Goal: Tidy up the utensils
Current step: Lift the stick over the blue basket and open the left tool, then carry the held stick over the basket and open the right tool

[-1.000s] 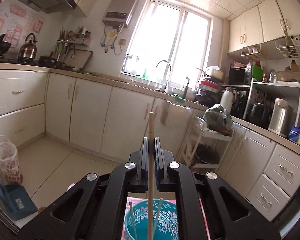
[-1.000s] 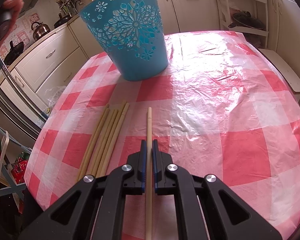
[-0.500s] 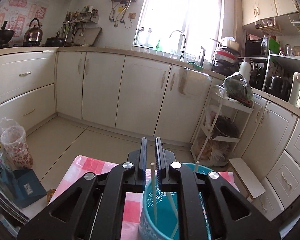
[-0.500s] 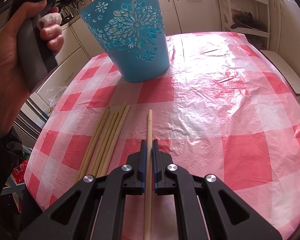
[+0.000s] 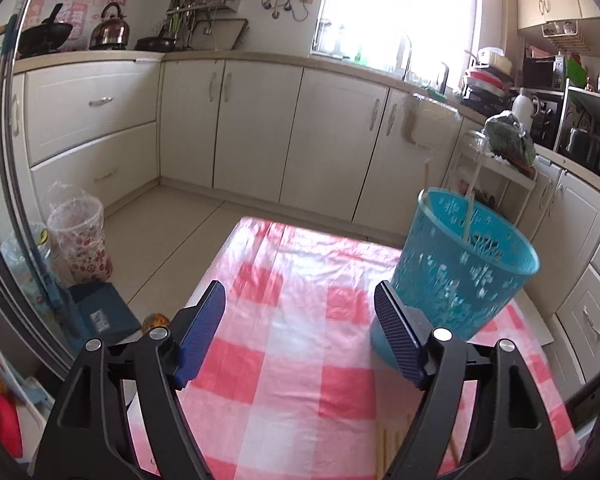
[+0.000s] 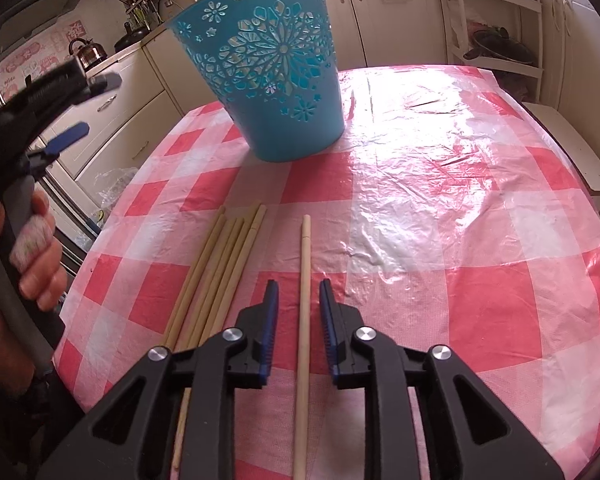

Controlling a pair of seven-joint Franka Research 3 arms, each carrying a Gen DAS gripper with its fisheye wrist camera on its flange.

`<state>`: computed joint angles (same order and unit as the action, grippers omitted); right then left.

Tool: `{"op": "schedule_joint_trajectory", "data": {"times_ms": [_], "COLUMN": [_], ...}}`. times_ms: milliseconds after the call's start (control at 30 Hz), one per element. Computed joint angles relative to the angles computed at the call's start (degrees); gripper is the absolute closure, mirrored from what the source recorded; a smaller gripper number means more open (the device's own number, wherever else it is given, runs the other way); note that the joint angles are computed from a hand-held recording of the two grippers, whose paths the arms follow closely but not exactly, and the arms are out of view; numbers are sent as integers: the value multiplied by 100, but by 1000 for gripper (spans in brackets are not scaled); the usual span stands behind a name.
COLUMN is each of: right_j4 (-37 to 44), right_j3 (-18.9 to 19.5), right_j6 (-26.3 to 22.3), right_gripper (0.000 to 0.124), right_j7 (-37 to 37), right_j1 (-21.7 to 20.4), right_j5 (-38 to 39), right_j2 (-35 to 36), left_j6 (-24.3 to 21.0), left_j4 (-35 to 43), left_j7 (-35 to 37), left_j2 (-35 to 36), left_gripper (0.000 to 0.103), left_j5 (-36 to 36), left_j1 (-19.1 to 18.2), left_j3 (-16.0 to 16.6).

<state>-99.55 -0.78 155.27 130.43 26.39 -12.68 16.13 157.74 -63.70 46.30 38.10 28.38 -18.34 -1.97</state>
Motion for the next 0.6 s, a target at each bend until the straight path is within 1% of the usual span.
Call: {"op": "schedule_joint_trajectory", "data": {"times_ms": [67, 167, 267, 300, 367, 433, 500, 567, 600], "right_j4": [2, 14, 101, 146, 284, 473, 722, 1018, 1049], "right_j3": [-26, -55, -118, -136, -158, -155, -175, -231, -183], "right_j6": [-29, -54, -171, -215, -331, -468, -714, -1115, -1132], "right_gripper": [101, 101, 102, 102, 102, 102, 103, 111, 115], "right_j7": [46, 91, 211, 256, 306, 291, 229, 136, 3], "right_j1": [30, 64, 142, 166, 198, 203, 239, 349, 313], "right_j5": [-76, -197, -455, -540, -681, -734, -827, -1095, -1058], "right_j2": [-3, 5, 48, 76, 156, 270, 407, 549, 567], "left_j6": [57, 110, 85, -8, 50, 99, -22, -106, -114], "left_j4": [-446, -802, -905, -844, -901, -913, -803, -743, -729], "left_j7": [26, 49, 223, 376, 386, 505, 635, 734, 757], "left_j2": [-180, -291, -266, -222, -235, -217, -147, -103, -95], "left_gripper": [28, 24, 21, 20, 18, 14, 12, 12, 12], "left_j5": [-55, -121, -309, -466, -574, -703, -841, -947, -980], "left_j1": [82, 171, 298, 383, 405, 464, 489, 499, 492], "left_j3": [-66, -129, -284, -413, -408, -481, -547, -575, -572]}}
